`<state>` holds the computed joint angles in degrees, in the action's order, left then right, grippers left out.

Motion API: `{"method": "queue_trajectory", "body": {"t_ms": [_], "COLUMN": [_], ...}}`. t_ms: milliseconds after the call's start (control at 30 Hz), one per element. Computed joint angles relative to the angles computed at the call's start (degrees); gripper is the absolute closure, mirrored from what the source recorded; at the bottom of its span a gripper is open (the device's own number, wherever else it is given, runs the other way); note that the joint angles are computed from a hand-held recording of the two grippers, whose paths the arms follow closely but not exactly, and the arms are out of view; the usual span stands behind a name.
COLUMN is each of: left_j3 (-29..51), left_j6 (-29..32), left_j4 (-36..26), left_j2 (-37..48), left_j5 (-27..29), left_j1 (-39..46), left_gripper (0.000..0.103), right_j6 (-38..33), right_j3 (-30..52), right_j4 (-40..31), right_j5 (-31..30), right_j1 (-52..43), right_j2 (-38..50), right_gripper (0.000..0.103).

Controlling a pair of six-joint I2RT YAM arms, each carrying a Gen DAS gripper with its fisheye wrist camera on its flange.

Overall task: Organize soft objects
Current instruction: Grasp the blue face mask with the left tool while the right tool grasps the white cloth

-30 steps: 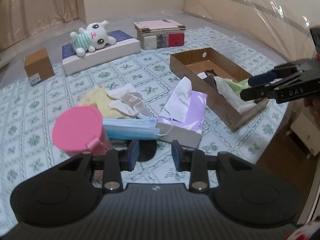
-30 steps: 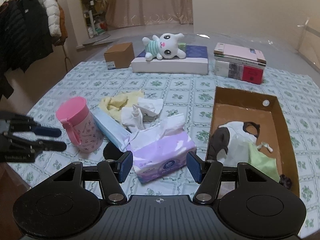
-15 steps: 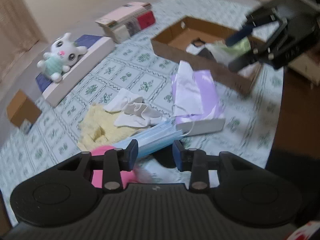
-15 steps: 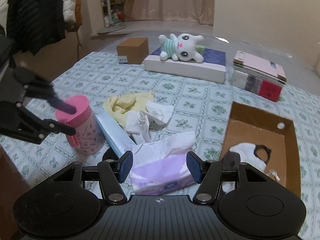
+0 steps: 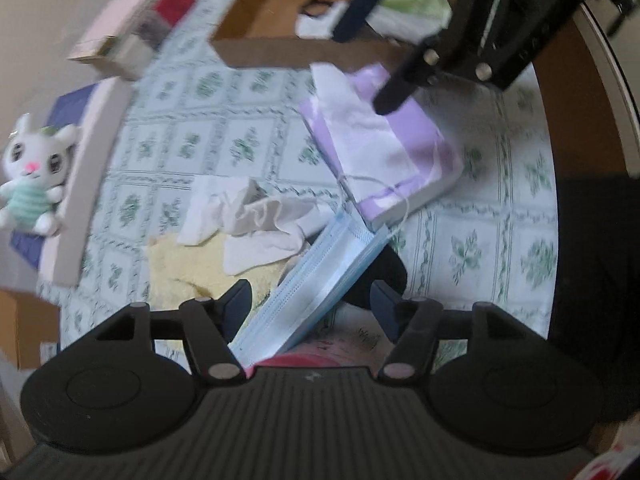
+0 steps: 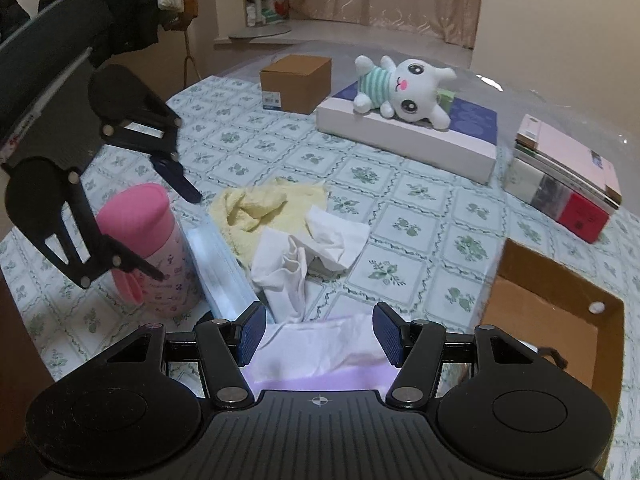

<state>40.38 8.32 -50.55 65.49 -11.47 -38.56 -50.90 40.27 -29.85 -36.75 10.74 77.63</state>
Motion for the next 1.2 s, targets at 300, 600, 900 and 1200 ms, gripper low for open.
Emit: {"method": "queue_trajectory", "body": {"t_ms": [300,600,900,1200], "left_j3": [1.7,5.4,6.0,5.4], "left_j6": [18.0,26.2,29.3,27.7], "left_j4": [5.0,6.2,7.7,9.0], "left_j2": [13.9,25.2,30.5,31.3], "left_j5": [9.0,11.4,12.2,11.0], "left_j1": [12.4,18.2,21.4,22.3], "left_gripper": [0.041,0.041,0.043,0.07], "right_j6": [-3.4,0.3,1.7,3.5], "right_j3": [4.5,7.8,9.2,10.0], "right_j4": [3.5,9.2,11.5,13.3], "right_j5": [1.5,2.7,4.3,4.9], "right_j1": [6.4,10.2,12.0,12.6], "right_j2": [10.7,18.9,23.1,24.9], "right_gripper": [0.044,0.044,0.044,0.044]}}
